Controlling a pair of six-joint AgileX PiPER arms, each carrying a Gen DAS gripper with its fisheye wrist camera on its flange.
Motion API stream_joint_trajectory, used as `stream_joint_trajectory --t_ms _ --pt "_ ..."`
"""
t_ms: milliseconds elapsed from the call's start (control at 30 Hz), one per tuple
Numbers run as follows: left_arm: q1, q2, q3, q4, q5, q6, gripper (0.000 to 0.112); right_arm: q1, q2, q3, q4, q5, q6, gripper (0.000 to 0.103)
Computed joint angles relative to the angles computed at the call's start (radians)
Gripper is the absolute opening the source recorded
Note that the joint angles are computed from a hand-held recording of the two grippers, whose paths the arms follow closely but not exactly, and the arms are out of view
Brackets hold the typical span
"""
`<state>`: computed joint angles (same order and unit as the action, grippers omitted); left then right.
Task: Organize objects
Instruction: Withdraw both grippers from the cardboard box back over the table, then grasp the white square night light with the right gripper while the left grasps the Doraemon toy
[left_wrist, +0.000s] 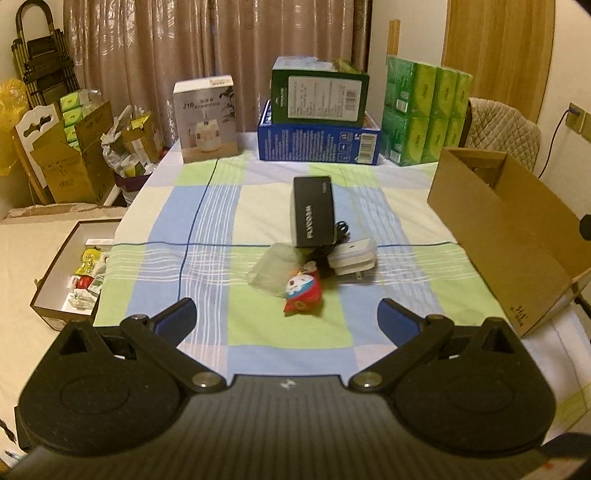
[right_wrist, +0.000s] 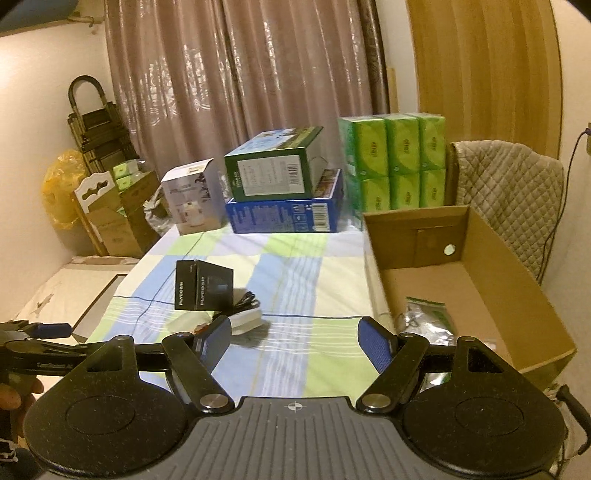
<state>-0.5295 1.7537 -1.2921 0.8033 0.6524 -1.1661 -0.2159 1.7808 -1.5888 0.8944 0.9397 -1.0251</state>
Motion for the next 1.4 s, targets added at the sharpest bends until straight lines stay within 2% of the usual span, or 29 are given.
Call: stream_joint_trajectory --t_ms 433,600,833,900,1000,1200,1333,1400 --pt "0.106 0.091 0.009 0.014 -0.114 0.033 0.102 0.123 0.069 0.025 0.012 -0.096 -0.039 0.073" --pt "0.146 0.14 0.001 0.03 -0.154 0.054 0.102 0.18 0.131 -0.001 0.008 -0.147 -0.049 0.073" --pt "0.195 0.226 -0.019 0.029 -0.254 0.091 0.1 0.237 0.25 -0.062 -0.009 -0.201 -0.034 0.073" --pt "0.203 0.249 -0.031 0.006 -0.28 0.128 0.098 0.246 0.291 -0.09 -0.015 -0.209 -0.024 0.073" --pt "0.219 0.289 -0.061 -0.107 -0.328 0.276 0.092 0.259 0.352 -0.137 -0.035 -0.214 -0.008 0.073" --pt "0.234 0.351 -0.114 -0.172 -0.394 0.411 0.084 0.272 0.452 -0.237 -0.091 -0.19 0.056 0.072" --pt "0.247 0.385 -0.149 -0.276 -0.43 0.554 0.067 0.278 0.492 -0.289 -0.1 -0.172 0.05 0.072" --pt "0.253 0.403 -0.171 -0.357 -0.444 0.649 0.067 0.282 0.521 -0.333 -0.112 -0.16 0.054 0.072"
